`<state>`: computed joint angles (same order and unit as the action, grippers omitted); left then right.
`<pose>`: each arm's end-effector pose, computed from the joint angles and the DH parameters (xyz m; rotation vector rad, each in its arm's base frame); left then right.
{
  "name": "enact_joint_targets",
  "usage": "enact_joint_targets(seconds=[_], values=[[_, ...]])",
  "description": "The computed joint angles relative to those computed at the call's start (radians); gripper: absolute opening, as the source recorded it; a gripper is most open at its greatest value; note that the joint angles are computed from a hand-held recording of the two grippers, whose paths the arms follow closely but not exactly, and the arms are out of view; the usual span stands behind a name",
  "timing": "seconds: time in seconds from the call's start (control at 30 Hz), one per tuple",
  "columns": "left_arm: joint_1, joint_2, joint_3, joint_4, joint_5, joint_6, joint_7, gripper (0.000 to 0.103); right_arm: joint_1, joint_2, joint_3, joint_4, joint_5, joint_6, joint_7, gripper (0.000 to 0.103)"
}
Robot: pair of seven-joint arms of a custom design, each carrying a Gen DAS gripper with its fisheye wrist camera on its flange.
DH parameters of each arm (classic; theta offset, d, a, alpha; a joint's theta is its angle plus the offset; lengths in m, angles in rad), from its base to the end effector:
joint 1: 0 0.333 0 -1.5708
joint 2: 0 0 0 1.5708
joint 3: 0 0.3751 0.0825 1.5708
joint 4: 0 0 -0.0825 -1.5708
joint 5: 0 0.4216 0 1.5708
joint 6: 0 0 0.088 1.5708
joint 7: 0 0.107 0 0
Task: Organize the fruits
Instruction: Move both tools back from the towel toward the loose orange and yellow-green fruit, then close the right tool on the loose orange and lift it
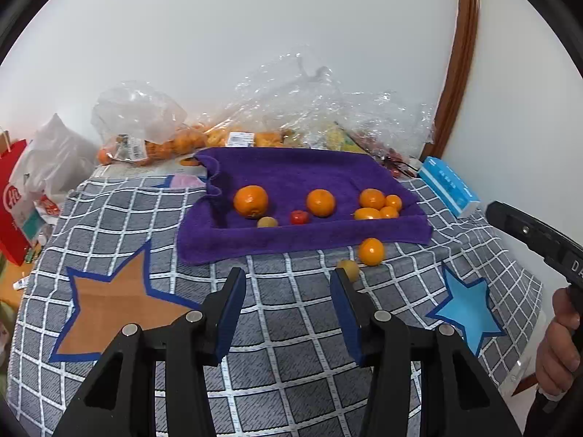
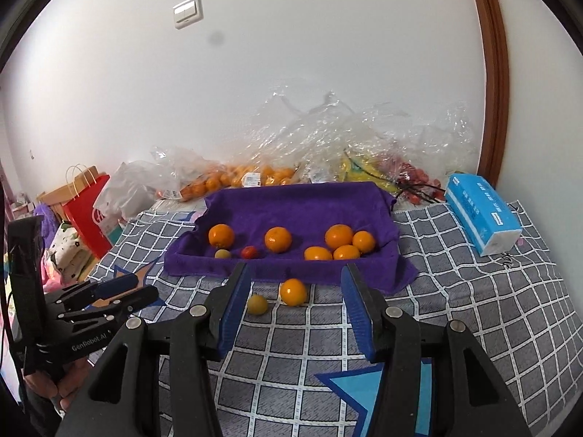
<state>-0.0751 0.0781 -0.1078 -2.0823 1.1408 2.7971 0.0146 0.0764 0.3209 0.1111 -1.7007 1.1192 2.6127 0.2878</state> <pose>0.6091 -0.1544 0.4790 -1.9987 1.3267 -0.7732 0.7315 0.1083 0.5031 -1.9370 1.0051 -0.3477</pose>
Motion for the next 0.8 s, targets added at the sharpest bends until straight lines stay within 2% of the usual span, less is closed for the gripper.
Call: enact_joint_targets(seconds=[0.13,0.37,0.67,0.8], values=[[-0.002,-0.009,0.001,-0.007,0.043,-0.022,-0.057,0.046,-0.002,0.008,-0.004,0.005,-0.01,-0.002,0.001,0.051],[0.027,-0.002,0.015,-0.025,0.059,0.051,-0.131,0.046,0.01,0.03,-0.002,0.011,-0.06,0.033,0.028,0.051],[0.051,0.004,0.029,-0.047,0.01,0.088,-0.091,0.046,0.037,0.085,0.01,0.039,-0.142,0.047,0.082,0.051],[0.06,0.018,0.027,-0.048,-0.07,0.071,-0.004,0.046,0.057,0.123,0.003,0.064,-0.206,0.044,0.155,0.051]])
